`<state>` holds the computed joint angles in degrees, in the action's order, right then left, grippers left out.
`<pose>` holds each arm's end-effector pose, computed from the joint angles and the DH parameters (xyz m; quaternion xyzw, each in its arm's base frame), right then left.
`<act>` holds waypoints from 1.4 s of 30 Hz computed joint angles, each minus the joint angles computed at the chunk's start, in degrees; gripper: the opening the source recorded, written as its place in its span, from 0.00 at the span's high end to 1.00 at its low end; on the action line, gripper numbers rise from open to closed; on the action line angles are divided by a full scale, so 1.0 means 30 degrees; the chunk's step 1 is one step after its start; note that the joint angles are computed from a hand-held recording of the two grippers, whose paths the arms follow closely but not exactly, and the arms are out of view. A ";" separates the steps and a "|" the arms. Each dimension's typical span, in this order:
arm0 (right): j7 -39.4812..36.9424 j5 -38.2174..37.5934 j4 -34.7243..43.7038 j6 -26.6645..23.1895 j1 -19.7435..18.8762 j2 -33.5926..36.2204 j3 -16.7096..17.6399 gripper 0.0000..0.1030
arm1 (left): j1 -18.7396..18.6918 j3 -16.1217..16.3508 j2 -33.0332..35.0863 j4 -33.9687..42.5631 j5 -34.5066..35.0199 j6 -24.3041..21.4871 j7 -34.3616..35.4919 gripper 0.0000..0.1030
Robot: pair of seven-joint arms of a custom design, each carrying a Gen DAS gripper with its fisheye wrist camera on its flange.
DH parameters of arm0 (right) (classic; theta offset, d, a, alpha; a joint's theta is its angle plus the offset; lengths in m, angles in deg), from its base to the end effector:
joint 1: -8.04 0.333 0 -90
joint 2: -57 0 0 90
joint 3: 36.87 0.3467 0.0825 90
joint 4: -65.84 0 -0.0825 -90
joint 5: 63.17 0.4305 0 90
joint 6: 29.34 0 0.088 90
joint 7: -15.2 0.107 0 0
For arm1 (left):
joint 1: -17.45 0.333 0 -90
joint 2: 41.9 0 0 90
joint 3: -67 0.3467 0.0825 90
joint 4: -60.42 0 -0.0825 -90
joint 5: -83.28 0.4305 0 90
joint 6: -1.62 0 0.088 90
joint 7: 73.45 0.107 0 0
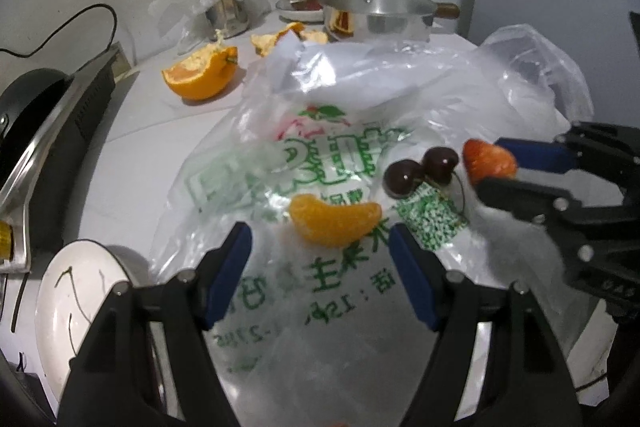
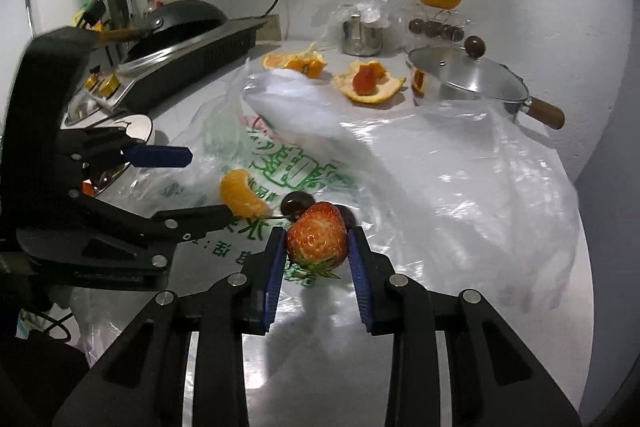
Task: Organize fruits
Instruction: 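Close the right gripper on the strawberry while the left gripper grasps the orange segment, then lift and carry the strawberry and orange segment with both grippers over the white plate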
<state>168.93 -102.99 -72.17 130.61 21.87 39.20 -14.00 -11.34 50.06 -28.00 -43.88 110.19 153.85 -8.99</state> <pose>0.3944 0.3434 0.4912 -0.6912 0.6038 -0.2429 0.3142 0.4994 -0.5069 0.4846 -0.4114 0.8522 -0.2687 0.1795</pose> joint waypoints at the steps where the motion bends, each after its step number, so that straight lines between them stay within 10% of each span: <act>1: 0.0040 -0.0020 -0.0109 0.0146 -0.0039 -0.0070 -0.0073 0.68 | -0.0058 0.0017 0.0168 0.0194 0.0077 -0.0166 -0.0001 0.30; 14: -0.0243 0.0366 -0.0896 0.1700 -0.1120 -0.0341 0.0198 0.68 | -0.0651 0.0259 0.2010 0.2441 0.0618 -0.1940 0.0272 0.30; 26: -0.0180 0.0738 -0.1173 0.2074 -0.2102 -0.0713 0.1103 0.68 | -0.0396 0.0060 0.1773 0.1904 -0.0385 -0.0823 0.1723 0.48; 42: 0.0415 0.0343 -0.0607 0.0648 -0.1890 -0.1432 0.1993 0.68 | 0.0271 -0.0323 -0.0655 -0.0719 -0.1393 0.1009 0.2190 0.50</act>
